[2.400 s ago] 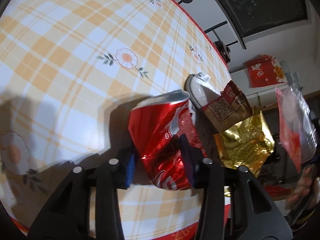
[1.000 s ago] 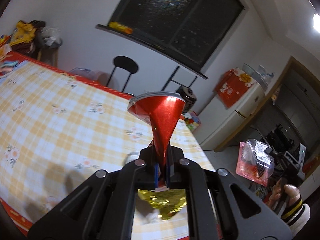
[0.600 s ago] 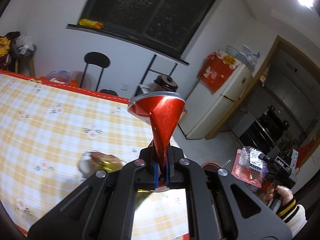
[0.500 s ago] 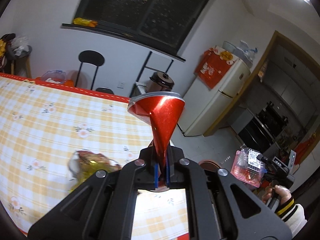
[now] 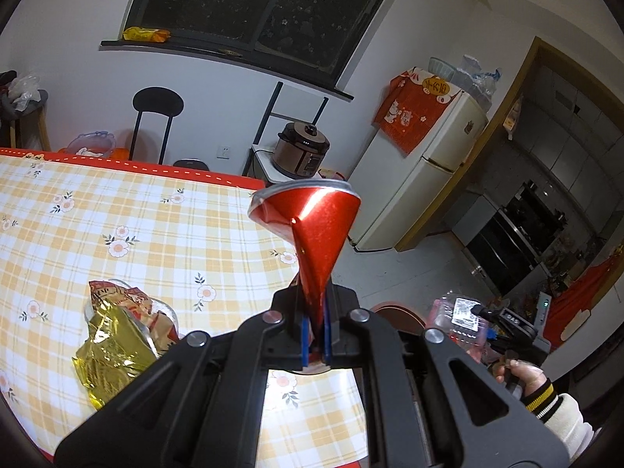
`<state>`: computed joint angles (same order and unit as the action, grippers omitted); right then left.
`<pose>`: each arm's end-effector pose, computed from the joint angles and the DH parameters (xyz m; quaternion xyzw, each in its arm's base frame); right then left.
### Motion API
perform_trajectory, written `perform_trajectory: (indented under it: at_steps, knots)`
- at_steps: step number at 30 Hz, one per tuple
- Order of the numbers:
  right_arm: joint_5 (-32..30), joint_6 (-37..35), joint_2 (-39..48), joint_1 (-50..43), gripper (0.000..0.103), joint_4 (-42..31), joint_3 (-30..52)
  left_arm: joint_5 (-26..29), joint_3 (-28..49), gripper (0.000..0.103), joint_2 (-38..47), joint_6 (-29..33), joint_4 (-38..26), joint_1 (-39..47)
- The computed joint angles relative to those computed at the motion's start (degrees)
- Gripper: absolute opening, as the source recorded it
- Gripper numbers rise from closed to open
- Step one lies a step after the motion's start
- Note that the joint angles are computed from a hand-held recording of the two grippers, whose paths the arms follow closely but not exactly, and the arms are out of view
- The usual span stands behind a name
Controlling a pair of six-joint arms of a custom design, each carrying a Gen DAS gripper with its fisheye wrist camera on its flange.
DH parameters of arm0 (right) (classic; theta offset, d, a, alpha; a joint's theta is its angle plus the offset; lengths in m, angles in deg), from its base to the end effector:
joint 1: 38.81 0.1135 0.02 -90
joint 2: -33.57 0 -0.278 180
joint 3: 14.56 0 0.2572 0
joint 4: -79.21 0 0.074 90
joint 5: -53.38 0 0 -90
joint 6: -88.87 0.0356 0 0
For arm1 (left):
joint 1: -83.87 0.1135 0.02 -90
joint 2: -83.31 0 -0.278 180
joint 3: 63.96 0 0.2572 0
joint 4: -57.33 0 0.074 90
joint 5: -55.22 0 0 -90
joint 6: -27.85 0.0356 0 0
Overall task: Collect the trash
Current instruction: 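Open the right tool over the bin while the left tool drops the red can in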
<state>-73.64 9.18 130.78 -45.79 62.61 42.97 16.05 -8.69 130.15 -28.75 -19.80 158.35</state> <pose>0.3100 -0.0164 0.1399 0.0454 0.9110 0.3117 0.2661 0.0585 0.1076 0.2641 -0.2372 0.8591 -0.1133 0.4392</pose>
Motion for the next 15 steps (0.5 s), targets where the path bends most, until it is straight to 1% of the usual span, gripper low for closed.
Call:
perform_trajectory:
  at_steps: [3, 4, 5, 8, 10, 13, 15]
  knots:
    - [0.5, -0.72, 3.66, 1.16, 0.063, 0.25, 1.88, -1.94, -0.67, 0.009, -2.18, -3.78, 1.54, -2.82]
    - [0.7, -1.07, 4.99, 1.47, 0.07, -0.03, 2.63, -2.71, -0.88, 0.009, -2.91, -5.2, 2.13, -4.03]
    - [1.1, -1.09, 6.46, 1.82, 0.083, -0.42, 3.45, -3.91, -1.21, 0.009, -3.94, -7.3, 3.0, -5.79]
    - [0.42, -0.09, 9.88, 1.76, 0.089, -1.85, 5.77, -5.93, -1.47, 0.009, -5.42, -10.79, 4.38, -9.75]
    - [0.8, -0.12, 9.02, 1.17, 0.091, -2.09, 5.69, -8.07, -1.92, 0.009, -6.92, -14.72, 6.06, -14.24]
    - [0.59, -1.47, 5.03, -0.54, 0.098, -3.3, 4.52, -11.67, -2.75, 0.009, -8.13, -20.88, 9.52, -22.35]
    - [0.96, -3.31, 1.98, -1.75, 0.098, -4.97, 4.38, -14.21, -3.32, 0.009, -8.76, -25.19, 12.07, -28.24]
